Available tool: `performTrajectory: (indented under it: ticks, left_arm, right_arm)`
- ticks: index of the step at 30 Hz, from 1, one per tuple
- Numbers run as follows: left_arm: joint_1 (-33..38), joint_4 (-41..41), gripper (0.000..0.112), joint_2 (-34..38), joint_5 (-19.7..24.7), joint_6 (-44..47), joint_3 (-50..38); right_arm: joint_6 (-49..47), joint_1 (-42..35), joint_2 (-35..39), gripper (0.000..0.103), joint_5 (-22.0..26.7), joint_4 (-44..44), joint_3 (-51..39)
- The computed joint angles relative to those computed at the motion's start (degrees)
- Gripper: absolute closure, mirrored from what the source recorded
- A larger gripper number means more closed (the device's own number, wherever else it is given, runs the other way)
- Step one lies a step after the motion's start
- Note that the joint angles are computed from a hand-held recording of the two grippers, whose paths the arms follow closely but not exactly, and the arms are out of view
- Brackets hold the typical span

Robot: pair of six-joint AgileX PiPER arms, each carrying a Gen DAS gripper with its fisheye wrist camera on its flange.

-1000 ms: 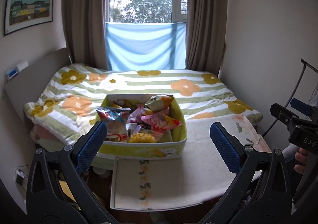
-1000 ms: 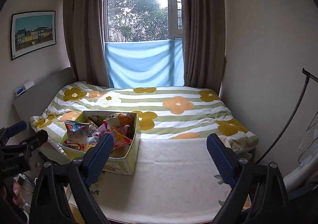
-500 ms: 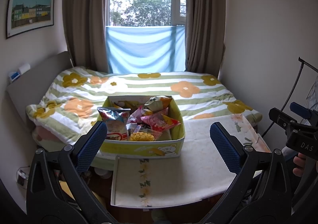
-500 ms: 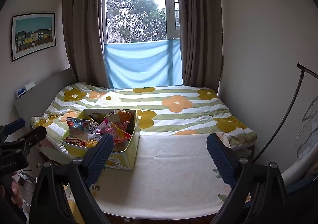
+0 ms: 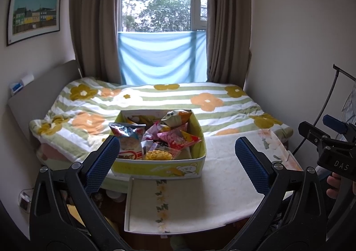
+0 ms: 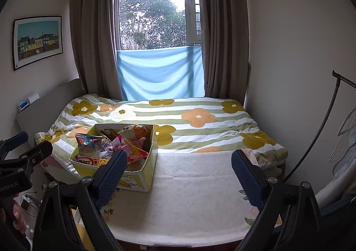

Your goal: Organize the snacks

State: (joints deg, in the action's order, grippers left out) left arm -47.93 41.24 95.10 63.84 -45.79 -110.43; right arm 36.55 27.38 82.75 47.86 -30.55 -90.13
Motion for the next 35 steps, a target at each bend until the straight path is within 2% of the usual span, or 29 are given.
performTrajectory:
  ticks: [19,26,31,35]
  left_arm:
    - [-1.12,1.90,0.010,3.14,3.38,0.36,-4.50]
    - [-1.12,2.78,0.010,2.89,1.98,-1.00,-3.67]
    - [-1.82,6.51,0.010,3.75,3.01,-2.12,-3.95]
    - [-0.16,4.76,0.010,4.80,2.42,-0.60,-5.10]
  right_arm:
    - [0.41,0.48,0.35,0.010,0.77,-0.51,-0.76]
    - [-0.65,-0.34,1.41,0.010,1.23,0.67,-2.30]
    - [-0.93,-0.90,2.32,0.010,1.24,1.30,-2.98]
    - [-1.57,-1.73,3.44,0.010,0.79,2.58,-3.46]
